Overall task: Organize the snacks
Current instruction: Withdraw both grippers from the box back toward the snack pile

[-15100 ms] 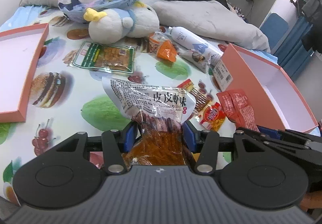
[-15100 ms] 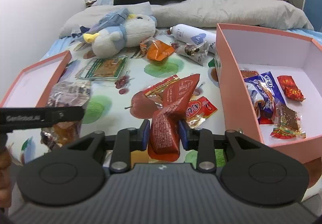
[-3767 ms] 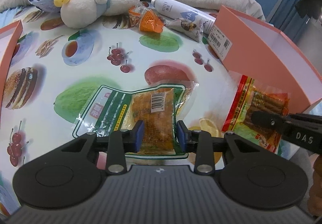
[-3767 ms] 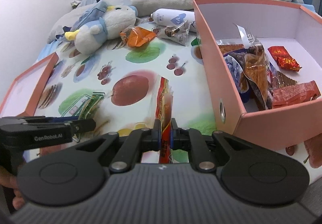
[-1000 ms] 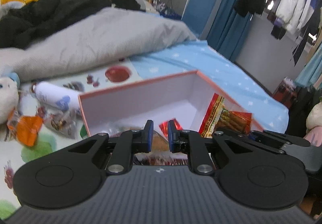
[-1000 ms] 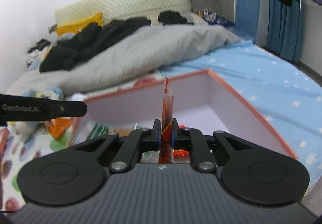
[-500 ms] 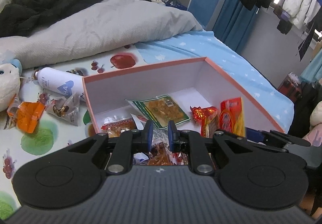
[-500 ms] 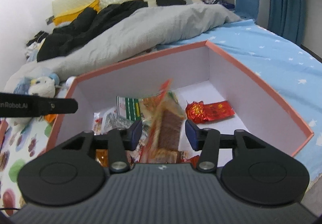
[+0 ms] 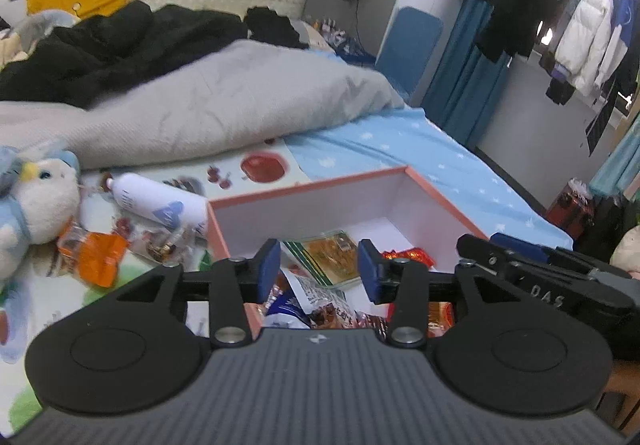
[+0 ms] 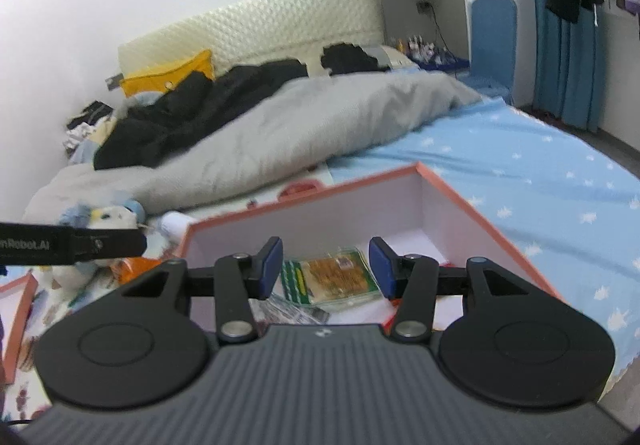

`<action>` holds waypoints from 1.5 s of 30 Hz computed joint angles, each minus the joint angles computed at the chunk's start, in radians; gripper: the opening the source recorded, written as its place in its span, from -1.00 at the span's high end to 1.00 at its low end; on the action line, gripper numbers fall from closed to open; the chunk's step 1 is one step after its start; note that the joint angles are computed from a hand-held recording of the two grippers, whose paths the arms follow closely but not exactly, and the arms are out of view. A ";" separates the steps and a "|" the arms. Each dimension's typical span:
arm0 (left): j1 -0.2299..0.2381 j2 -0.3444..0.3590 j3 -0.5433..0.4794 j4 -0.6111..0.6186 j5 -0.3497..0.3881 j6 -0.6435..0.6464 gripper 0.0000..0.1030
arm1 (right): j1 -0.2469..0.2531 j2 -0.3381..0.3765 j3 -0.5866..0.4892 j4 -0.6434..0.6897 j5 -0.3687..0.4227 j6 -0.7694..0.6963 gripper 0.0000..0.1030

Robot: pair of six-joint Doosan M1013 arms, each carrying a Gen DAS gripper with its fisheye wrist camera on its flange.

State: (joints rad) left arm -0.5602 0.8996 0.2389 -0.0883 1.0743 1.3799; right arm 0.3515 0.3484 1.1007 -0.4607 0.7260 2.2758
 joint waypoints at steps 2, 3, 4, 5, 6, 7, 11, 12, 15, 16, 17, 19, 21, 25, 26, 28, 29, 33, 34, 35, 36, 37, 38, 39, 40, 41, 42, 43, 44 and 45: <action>0.004 -0.039 0.064 0.009 -0.037 -0.004 0.00 | 0.008 -0.003 -0.007 -0.008 -0.014 0.001 0.01; 0.007 -0.060 0.101 0.010 -0.058 -0.004 0.00 | 0.012 -0.003 -0.010 -0.010 -0.021 0.002 0.01; 0.010 -0.081 0.136 0.015 -0.078 -0.006 -0.02 | 0.015 -0.004 -0.013 -0.013 -0.029 0.002 0.01; 0.012 -0.101 0.170 0.022 -0.097 -0.011 -0.03 | 0.021 -0.005 -0.016 -0.018 -0.035 0.004 0.01; 0.015 -0.121 0.204 0.027 -0.114 -0.014 -0.04 | 0.027 -0.004 -0.020 -0.020 -0.040 0.003 0.00; 0.018 -0.142 0.239 0.033 -0.132 -0.019 -0.05 | 0.032 -0.004 -0.022 -0.016 -0.046 -0.004 0.01; 0.028 -0.203 0.338 0.060 -0.178 -0.035 -0.14 | 0.054 0.005 -0.043 0.003 -0.055 -0.036 0.00; 0.031 -0.216 0.361 0.070 -0.191 -0.044 -0.17 | 0.058 0.010 -0.051 0.008 -0.057 -0.042 0.01; 0.042 -0.254 0.426 0.093 -0.220 -0.072 -0.23 | 0.073 0.019 -0.065 0.016 -0.072 -0.055 0.00; 0.046 -0.267 0.447 0.101 -0.226 -0.078 -0.23 | 0.077 0.022 -0.069 0.023 -0.077 -0.065 0.00; 0.049 -0.277 0.464 0.111 -0.233 -0.084 -0.24 | 0.082 0.025 -0.072 0.032 -0.080 -0.079 0.01; 0.055 -0.298 0.500 0.129 -0.246 -0.099 -0.25 | 0.092 0.033 -0.082 0.042 -0.069 -0.097 0.01; 0.061 -0.315 0.531 0.143 -0.256 -0.117 -0.27 | 0.101 0.043 -0.097 0.064 -0.046 -0.123 0.01; 0.078 -0.345 0.587 0.144 -0.265 -0.135 -0.35 | 0.120 0.045 -0.091 0.047 -0.045 -0.106 0.01; 0.082 -0.352 0.601 0.137 -0.269 -0.134 -0.35 | 0.126 0.042 -0.083 0.019 -0.055 -0.074 0.01; 0.089 -0.371 0.636 0.128 -0.283 -0.130 -0.36 | 0.134 0.041 -0.077 0.005 -0.060 -0.057 0.01; 0.090 -0.375 0.646 0.132 -0.285 -0.135 -0.45 | 0.137 0.040 -0.073 0.006 -0.063 -0.061 0.01; 0.091 -0.401 0.700 0.154 -0.301 -0.146 -0.68 | 0.153 0.042 -0.066 -0.024 -0.046 -0.019 0.01; 0.092 -0.405 0.709 0.156 -0.298 -0.146 -0.74 | 0.156 0.043 -0.065 -0.022 -0.043 -0.012 0.01; 0.093 -0.405 0.711 0.158 -0.289 -0.147 -0.81 | 0.160 0.045 -0.065 -0.022 -0.036 -0.007 0.01; 0.092 -0.408 0.716 0.167 -0.285 -0.152 -0.84 | 0.164 0.048 -0.068 -0.021 -0.028 -0.005 0.01; 0.090 -0.413 0.728 0.198 -0.287 -0.175 -0.87 | 0.169 0.052 -0.071 -0.023 -0.021 0.000 0.01; 0.088 -0.417 0.738 0.227 -0.288 -0.195 -0.90 | 0.173 0.052 -0.067 -0.027 -0.024 0.007 0.01; 0.088 -0.422 0.749 0.249 -0.291 -0.210 -0.91 | 0.177 0.051 -0.061 -0.032 -0.032 0.015 0.01; 0.087 -0.426 0.758 0.265 -0.293 -0.224 -0.92 | 0.180 0.051 -0.058 -0.032 -0.035 0.019 0.01; 0.088 -0.431 0.769 0.275 -0.296 -0.235 -0.92 | 0.182 0.053 -0.058 -0.025 -0.033 0.019 0.01; 0.089 -0.437 0.781 0.279 -0.301 -0.241 -0.92 | 0.185 0.055 -0.058 -0.016 -0.031 0.017 0.01; 0.090 -0.441 0.790 0.283 -0.306 -0.245 -0.93 | 0.186 0.056 -0.057 0.001 -0.032 0.004 0.01; 0.092 -0.446 0.800 0.292 -0.312 -0.252 -0.94 | 0.188 0.059 -0.059 0.012 -0.030 -0.009 0.02; 0.092 -0.450 0.809 0.302 -0.314 -0.266 -0.94 | 0.191 0.062 -0.061 0.012 -0.022 -0.009 0.00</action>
State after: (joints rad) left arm -0.4678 0.4492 1.0483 0.2140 0.7607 1.1139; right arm 0.5426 0.4103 1.0398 -0.4487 0.7041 2.2667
